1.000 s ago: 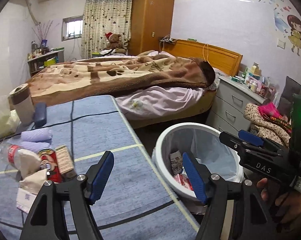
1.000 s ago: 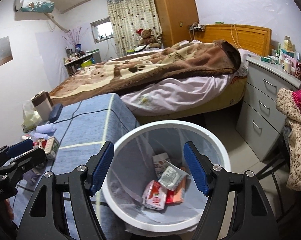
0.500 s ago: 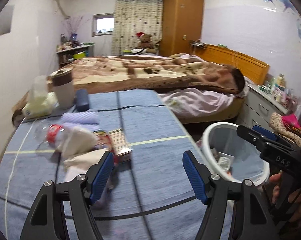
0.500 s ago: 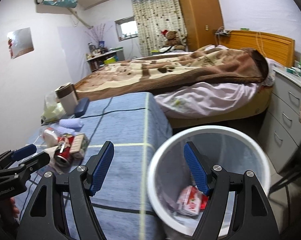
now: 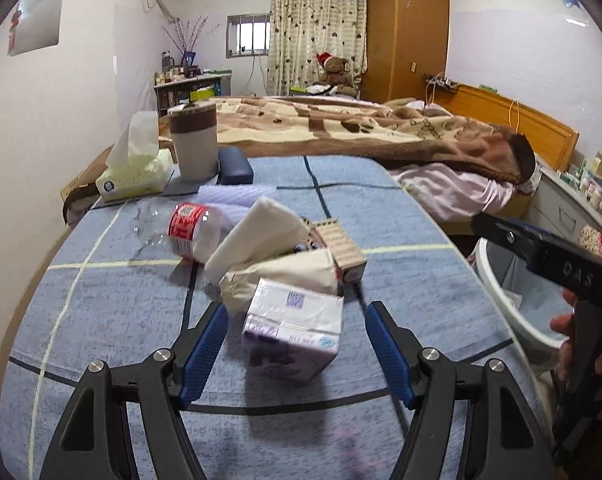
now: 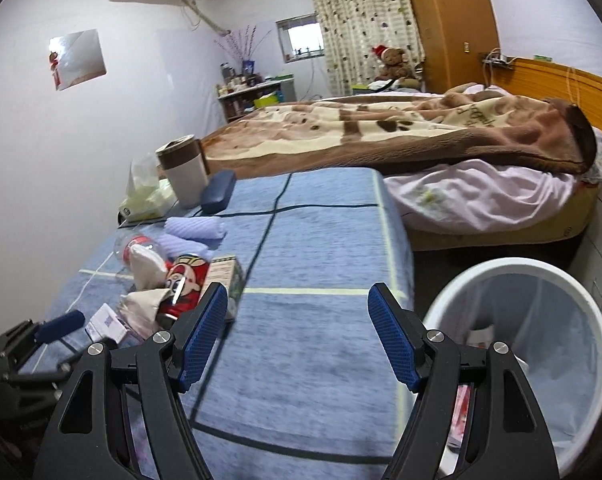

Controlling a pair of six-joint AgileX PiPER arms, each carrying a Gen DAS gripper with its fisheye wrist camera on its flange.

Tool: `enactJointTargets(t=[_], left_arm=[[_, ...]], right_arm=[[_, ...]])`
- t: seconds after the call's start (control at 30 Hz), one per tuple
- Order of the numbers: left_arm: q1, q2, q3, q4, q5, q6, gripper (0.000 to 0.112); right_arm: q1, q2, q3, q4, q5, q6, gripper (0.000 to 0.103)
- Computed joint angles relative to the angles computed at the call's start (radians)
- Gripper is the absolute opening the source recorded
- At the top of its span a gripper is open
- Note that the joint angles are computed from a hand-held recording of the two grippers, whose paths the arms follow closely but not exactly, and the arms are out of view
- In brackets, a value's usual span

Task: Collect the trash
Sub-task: 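Move both tools back toward the remaining table items, then grasp the white carton with left gripper while right grasps small white box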

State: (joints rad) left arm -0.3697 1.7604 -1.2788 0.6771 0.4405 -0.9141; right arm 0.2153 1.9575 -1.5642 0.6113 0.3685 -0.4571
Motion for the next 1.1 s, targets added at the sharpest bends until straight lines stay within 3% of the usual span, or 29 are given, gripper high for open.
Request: enactJointTargets(t=[0.27, 0.43, 0.63, 0.77, 0.9, 1.1], left_arm=[[0.049, 0.062, -0.026, -0.119, -0.024, 0.148, 0.071], [0.073, 0.096, -0.049, -0.08, -0.018, 0.138, 0.071], [0.135, 0.106, -0.052, -0.152, -0.049, 0.209, 0.071], [0.189, 0.108, -0.045, -0.315, -0.09, 0.355, 0.071], [0.195, 0.11, -0.046, -0.203, -0.076, 0.279, 0.069], [0.236, 0.112, -0.045, -0.254, -0.08, 0.321, 0.068]], right_arm=[[0.039, 0.062, -0.094, -0.084, 0.049, 0.077, 0.074], [0.055, 0.109, -0.162, -0.118, 0.089, 0.12, 0.074], [0.075, 0.164, -0.243, -0.183, 0.136, 0.188, 0.074], [0.091, 0.222, -0.337, -0.26, 0.19, 0.256, 0.074], [0.109, 0.282, -0.438, -0.319, 0.255, 0.307, 0.075], [0.125, 0.331, -0.529, -0.362, 0.323, 0.331, 0.074]])
